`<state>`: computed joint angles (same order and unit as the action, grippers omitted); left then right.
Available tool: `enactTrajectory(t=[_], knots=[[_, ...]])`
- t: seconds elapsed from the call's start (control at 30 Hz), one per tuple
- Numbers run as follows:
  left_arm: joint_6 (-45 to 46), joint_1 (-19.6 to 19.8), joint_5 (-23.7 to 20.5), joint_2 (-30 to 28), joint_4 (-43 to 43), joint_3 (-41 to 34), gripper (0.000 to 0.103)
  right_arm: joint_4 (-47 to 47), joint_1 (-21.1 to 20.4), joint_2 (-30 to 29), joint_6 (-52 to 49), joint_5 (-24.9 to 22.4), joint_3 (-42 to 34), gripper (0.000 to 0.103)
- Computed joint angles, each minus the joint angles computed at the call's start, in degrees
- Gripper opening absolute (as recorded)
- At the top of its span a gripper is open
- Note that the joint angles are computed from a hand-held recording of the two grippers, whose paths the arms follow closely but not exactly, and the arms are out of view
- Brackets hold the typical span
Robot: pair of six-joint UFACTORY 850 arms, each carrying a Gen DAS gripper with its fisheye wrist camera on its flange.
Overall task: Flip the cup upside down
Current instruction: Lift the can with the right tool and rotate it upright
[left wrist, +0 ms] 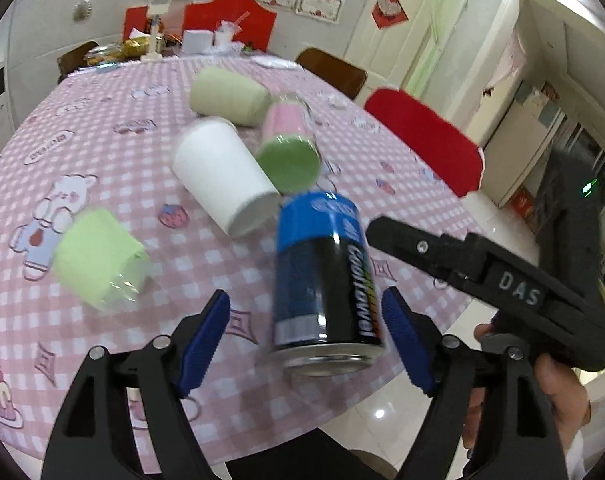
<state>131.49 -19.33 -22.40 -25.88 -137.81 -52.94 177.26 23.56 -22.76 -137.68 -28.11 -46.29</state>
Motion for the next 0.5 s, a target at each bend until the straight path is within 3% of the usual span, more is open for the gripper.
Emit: enactTrajectory(t=[0.37, 0.5], knots=[[24.5, 3.0, 1.6, 3.4, -30.8, 2.8, 0.077, -24.0, -2.2, -4.3, 27.3, -1.3, -4.6, 0.095], [29.1, 3.4, 2.2, 2.9, -35.9, 2.2, 0.077, -25.5, -2.2, -5.0, 28.9, -0.9, -5.6, 0.095]])
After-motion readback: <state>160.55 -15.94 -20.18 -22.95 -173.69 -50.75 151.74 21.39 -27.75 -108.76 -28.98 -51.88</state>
